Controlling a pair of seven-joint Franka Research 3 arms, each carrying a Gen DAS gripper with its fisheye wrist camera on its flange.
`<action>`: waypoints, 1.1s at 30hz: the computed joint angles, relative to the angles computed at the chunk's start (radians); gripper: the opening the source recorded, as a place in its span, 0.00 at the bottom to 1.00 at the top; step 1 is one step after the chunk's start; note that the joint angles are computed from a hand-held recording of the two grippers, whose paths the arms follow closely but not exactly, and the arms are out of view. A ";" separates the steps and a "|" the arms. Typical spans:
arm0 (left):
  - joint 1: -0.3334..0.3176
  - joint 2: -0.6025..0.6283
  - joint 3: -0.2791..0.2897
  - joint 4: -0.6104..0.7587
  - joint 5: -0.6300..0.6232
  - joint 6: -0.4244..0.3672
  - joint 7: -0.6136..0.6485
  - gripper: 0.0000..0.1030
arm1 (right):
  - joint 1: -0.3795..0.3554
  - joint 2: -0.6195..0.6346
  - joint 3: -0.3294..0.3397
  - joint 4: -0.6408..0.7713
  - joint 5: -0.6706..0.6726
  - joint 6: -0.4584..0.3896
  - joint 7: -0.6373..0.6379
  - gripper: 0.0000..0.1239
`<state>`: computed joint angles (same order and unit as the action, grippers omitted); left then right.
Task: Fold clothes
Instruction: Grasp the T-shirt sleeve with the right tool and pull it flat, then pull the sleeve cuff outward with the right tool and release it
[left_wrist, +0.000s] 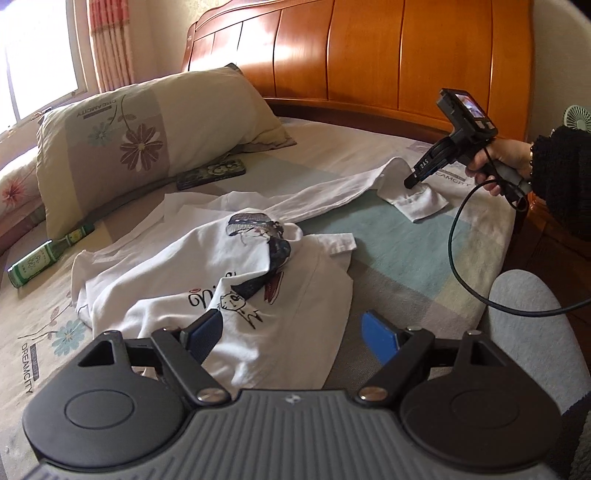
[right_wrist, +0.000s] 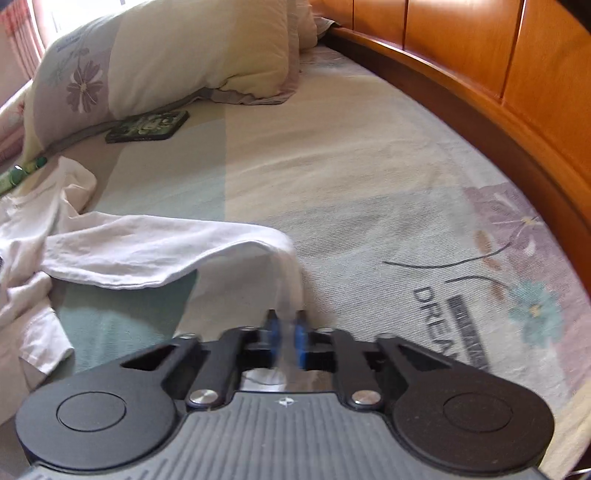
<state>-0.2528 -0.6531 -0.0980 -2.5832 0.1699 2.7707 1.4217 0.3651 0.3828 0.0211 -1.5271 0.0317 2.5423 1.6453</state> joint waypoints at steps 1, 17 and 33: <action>0.000 0.004 -0.003 0.004 0.001 0.000 0.000 0.81 | 0.010 -0.006 -0.014 -0.005 -0.025 0.013 0.018 0.08; 0.014 -0.018 -0.015 -0.006 0.028 -0.003 -0.031 0.81 | -0.026 -0.196 0.082 -0.172 0.014 0.165 -0.134 0.07; -0.009 0.007 -0.014 0.006 0.002 -0.011 -0.009 0.81 | -0.023 -0.318 0.057 -0.425 0.175 0.245 0.004 0.46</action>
